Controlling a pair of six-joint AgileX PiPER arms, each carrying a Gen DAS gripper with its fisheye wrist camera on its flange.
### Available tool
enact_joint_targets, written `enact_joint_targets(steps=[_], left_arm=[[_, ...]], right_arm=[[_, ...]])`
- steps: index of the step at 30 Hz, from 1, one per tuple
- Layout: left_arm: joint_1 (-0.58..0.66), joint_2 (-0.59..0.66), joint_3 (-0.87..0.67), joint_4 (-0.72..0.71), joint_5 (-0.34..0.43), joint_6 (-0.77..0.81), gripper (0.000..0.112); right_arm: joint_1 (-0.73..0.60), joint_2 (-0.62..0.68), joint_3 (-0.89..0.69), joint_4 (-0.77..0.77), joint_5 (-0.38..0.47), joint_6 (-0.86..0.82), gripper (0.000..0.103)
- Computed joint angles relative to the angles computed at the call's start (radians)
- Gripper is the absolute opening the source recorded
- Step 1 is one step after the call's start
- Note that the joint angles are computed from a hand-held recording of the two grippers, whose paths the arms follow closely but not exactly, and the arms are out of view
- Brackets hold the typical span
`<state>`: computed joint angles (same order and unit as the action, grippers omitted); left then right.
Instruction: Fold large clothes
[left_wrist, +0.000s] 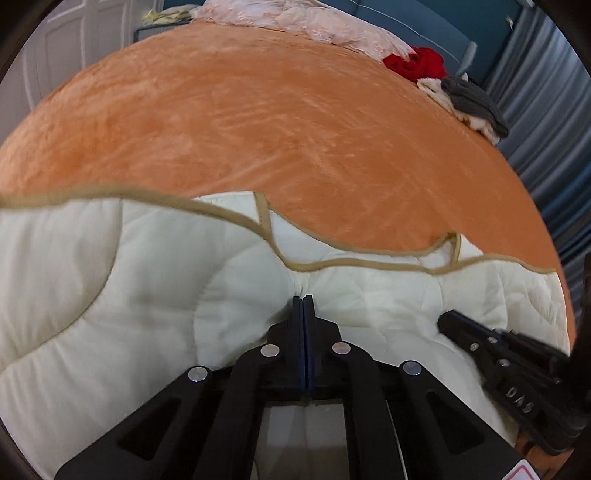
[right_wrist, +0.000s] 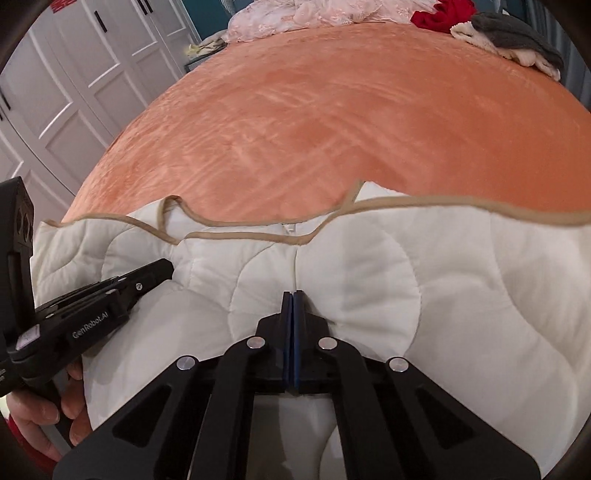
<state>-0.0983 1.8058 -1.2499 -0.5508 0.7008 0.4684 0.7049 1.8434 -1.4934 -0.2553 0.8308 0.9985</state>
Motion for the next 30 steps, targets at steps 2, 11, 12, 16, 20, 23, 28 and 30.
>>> enact_joint_targets(steps=[2, 11, 12, 16, 20, 23, 28, 30], left_arm=[[-0.004, -0.003, 0.013, -0.008, -0.022, 0.013, 0.006], [-0.037, -0.016, 0.064, -0.004, -0.113, 0.024, 0.007], [-0.041, -0.014, 0.064, 0.0, -0.121, 0.021, 0.007], [-0.055, -0.014, 0.077, 0.006, -0.154, 0.018, 0.007], [-0.063, -0.016, 0.088, 0.005, -0.179, 0.021, 0.007], [-0.062, -0.013, 0.091, -0.01, -0.188, 0.035, 0.007], [-0.061, -0.01, 0.096, -0.03, -0.2, 0.056, 0.007], [-0.064, -0.01, 0.099, -0.03, -0.207, 0.056, 0.007]], right_arm=[[0.003, 0.008, 0.004, -0.018, -0.011, 0.016, 0.0], [-0.01, 0.024, 0.032, -0.044, -0.084, 0.05, 0.0], [-0.011, 0.026, 0.033, -0.046, -0.087, 0.052, 0.0], [-0.008, 0.03, 0.039, -0.068, -0.101, 0.073, 0.0], [-0.007, 0.03, 0.047, -0.082, -0.116, 0.089, 0.0], [-0.01, 0.028, 0.058, -0.088, -0.135, 0.097, 0.0], [-0.009, 0.029, 0.064, -0.101, -0.149, 0.113, 0.0], [-0.009, 0.029, 0.065, -0.103, -0.151, 0.117, 0.0]])
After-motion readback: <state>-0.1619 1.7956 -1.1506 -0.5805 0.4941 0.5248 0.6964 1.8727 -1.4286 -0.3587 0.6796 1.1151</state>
